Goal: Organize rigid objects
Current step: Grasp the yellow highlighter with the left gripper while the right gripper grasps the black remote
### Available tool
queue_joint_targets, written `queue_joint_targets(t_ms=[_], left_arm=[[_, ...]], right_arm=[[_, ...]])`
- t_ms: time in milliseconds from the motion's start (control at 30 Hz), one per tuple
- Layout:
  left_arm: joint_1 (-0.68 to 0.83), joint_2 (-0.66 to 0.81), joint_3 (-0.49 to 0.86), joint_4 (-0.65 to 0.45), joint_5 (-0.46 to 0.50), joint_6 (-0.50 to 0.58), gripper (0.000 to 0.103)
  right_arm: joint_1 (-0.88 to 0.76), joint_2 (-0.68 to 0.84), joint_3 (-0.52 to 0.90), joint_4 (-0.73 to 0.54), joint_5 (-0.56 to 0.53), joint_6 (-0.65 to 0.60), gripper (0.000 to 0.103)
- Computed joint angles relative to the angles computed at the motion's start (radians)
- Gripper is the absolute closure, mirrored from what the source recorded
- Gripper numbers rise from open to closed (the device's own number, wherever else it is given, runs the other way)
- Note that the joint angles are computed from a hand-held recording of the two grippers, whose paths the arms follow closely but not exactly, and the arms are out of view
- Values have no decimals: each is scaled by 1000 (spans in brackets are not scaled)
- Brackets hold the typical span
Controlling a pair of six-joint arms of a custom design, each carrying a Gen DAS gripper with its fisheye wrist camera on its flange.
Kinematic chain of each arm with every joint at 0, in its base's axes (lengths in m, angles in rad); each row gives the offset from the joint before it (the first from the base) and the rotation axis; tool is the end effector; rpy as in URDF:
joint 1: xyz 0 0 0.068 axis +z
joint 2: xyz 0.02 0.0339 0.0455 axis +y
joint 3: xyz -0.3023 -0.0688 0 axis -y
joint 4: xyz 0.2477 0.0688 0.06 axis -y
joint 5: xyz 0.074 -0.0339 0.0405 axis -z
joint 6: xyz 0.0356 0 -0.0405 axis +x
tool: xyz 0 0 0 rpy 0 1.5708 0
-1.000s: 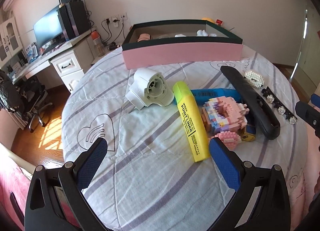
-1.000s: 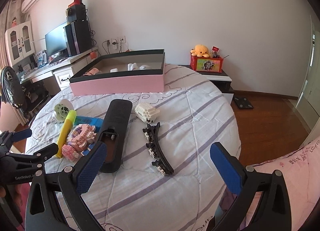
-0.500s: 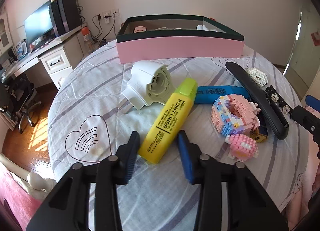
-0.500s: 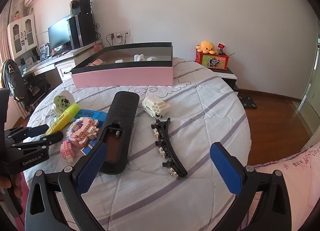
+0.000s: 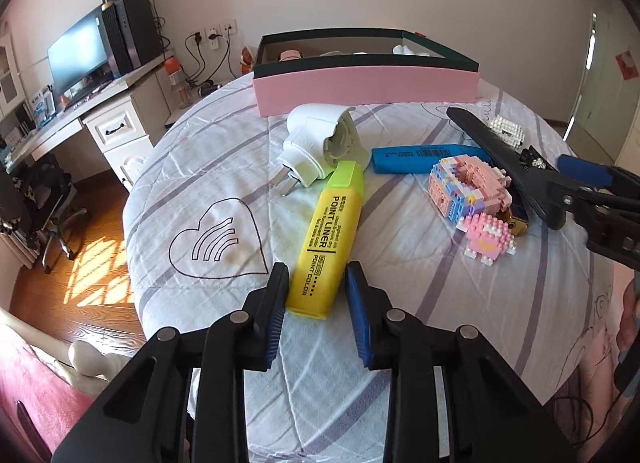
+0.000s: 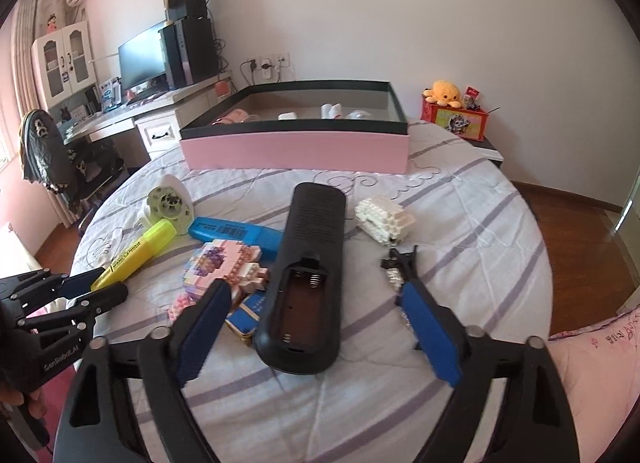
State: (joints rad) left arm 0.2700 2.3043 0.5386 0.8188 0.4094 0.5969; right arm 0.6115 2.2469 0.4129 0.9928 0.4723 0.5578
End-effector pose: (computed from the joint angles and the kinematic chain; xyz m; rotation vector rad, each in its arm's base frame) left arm 0.2887 0.0652 -0.0031 0.5512 2.3509 -0.1276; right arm 0.2329 0.1435 0.0157 0.1487 2.2920 0.0231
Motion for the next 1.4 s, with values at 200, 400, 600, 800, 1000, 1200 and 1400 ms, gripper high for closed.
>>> queue_joint_targets(t_ms=[200, 400, 600, 800, 1000, 1200, 1400], left_arm=[[6, 5, 19, -21, 21, -12, 71], [-3, 13, 38, -28, 20, -31, 59], [-9, 16, 54, -34, 22, -37, 59], [-20, 22, 75, -49, 17, -51, 61], [-45, 37, 98, -45, 4, -71, 57], [-58, 43, 100, -36, 28, -47, 76], [-45, 18, 84, -58, 71, -39, 77]], right_arm=[[-50, 44, 61, -48, -89, 8, 51], [-126, 49, 63, -36, -150, -5, 51], [-171, 41, 48, -35, -182, -41, 57], [-113, 3, 36, -124, -114, -24, 57], [-145, 37, 95, -156, -130, -60, 56], [-162, 68, 124, -137, -137, -118, 56], [-174, 48, 77, -85, -190, -124, 59]])
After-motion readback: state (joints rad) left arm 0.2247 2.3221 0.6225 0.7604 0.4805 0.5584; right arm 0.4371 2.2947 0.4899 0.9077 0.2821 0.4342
